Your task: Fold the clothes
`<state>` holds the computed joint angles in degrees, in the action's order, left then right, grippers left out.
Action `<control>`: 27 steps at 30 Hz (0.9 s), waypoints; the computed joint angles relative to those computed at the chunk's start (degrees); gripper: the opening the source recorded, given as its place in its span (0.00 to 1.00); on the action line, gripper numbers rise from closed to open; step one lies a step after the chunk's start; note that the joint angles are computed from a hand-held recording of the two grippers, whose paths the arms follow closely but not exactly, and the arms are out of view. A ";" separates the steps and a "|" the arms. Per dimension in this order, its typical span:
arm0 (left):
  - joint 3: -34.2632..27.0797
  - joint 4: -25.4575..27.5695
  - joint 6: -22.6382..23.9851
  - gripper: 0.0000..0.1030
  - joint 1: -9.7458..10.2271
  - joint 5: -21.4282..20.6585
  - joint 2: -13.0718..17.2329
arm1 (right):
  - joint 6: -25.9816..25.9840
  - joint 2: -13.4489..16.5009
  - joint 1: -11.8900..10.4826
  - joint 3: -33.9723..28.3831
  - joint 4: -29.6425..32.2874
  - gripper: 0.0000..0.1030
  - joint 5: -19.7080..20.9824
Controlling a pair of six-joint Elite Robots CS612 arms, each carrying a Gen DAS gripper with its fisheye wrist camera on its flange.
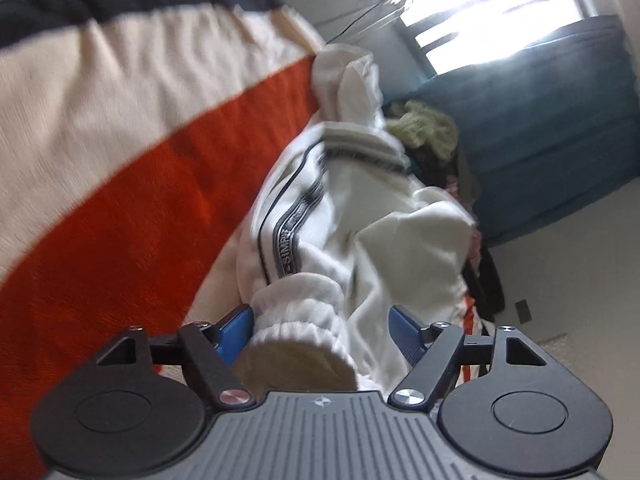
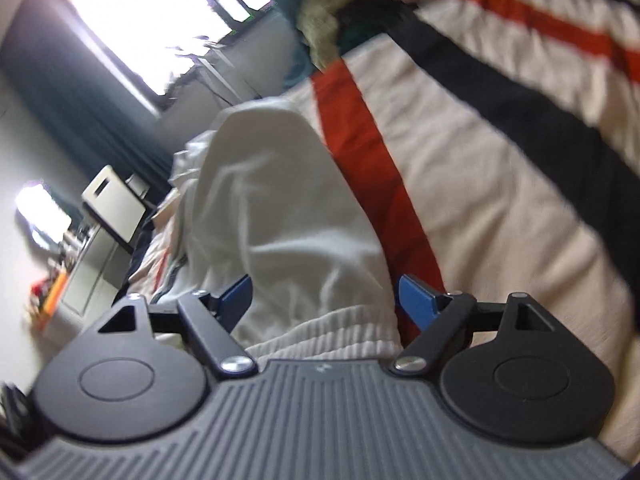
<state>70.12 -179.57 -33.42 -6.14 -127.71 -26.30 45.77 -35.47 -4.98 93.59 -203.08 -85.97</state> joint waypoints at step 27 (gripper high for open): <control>-23.15 11.39 6.28 0.12 2.78 23.38 2.08 | 13.38 10.25 9.98 -18.84 -7.33 0.33 19.52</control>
<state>46.97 -168.18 -27.14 -3.37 -104.33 -24.22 59.14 -25.22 5.01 74.76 -210.41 -66.45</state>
